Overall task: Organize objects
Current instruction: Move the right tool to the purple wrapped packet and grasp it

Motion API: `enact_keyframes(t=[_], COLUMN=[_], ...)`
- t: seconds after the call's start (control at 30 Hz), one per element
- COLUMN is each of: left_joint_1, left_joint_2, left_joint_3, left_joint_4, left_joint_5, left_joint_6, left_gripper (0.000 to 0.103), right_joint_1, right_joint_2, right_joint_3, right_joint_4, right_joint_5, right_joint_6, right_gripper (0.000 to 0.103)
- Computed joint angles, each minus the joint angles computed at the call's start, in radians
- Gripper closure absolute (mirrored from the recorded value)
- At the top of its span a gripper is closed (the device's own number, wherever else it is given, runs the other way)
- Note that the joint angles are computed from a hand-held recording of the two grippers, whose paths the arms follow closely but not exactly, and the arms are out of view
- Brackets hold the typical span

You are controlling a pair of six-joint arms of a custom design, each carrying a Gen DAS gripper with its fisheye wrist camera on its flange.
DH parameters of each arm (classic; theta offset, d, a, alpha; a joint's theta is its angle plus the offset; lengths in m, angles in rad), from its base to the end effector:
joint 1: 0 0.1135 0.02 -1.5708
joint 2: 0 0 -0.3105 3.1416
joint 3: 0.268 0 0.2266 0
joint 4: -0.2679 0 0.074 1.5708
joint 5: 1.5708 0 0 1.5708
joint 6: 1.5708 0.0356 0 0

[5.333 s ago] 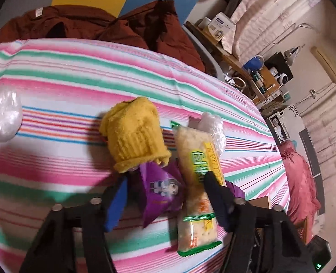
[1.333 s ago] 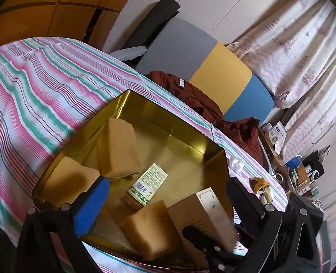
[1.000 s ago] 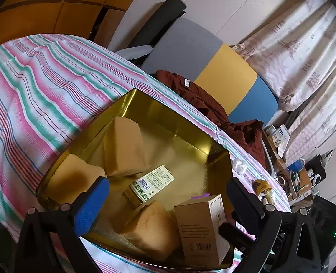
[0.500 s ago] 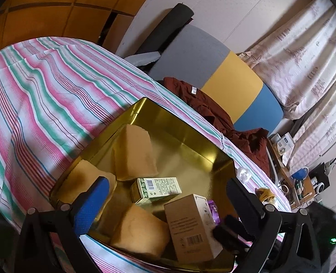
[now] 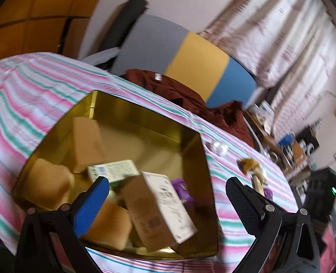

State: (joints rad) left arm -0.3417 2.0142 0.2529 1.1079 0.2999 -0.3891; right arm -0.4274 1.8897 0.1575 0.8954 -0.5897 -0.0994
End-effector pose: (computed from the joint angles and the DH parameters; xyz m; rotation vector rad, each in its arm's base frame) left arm 0.2382 -0.0959 0.1024 0.1163 2.2876 -0.7255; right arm 0.2001 -0.0694 0.1061 0.1085 2.2698 0.4359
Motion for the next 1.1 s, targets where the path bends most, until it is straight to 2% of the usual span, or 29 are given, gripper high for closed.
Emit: enact_keyframes(t=[0.23,0.53,0.7,0.83,0.97,1.1], left_joint_1=[-0.125,-0.269,-0.352,-0.414,-0.474,-0.534], left_joint_2=[-0.009,0.001,-0.002,-0.002,-0.003,0.005], left_joint_3=[0.032,0.031,0.062,0.106,0.165,0.22], left_joint_4=[-0.075,-0.066,-0.104,-0.164,-0.252,-0.345], left_joint_5=[0.023,-0.019,-0.058,-0.102,-0.163,-0.259], left_joint_6=[0.056,0.062,0.063,0.073,0.09,0.108], left_gripper=[0.0,0.0,0.0,0.0,0.0,0.0], right_joint_1=[-0.227,-0.527,-0.692,-0.789,-0.831,-0.843], right_joint_2=[0.1,0.246,0.289,0.31,0.328,0.344], right_joint_3=[0.056,0.155,0.254,0.309,0.365,0.429], right_joint_4=[-0.1,-0.188,-0.294,-0.319,-0.312,-0.307], right_joint_5=[-0.026,-0.029,-0.058,-0.074,-0.049,-0.027], right_joint_6=[-0.117,-0.283,-0.296,-0.299,-0.26,-0.188], right_gripper=[0.058,0.058,0.058,0.058,0.051,0.036])
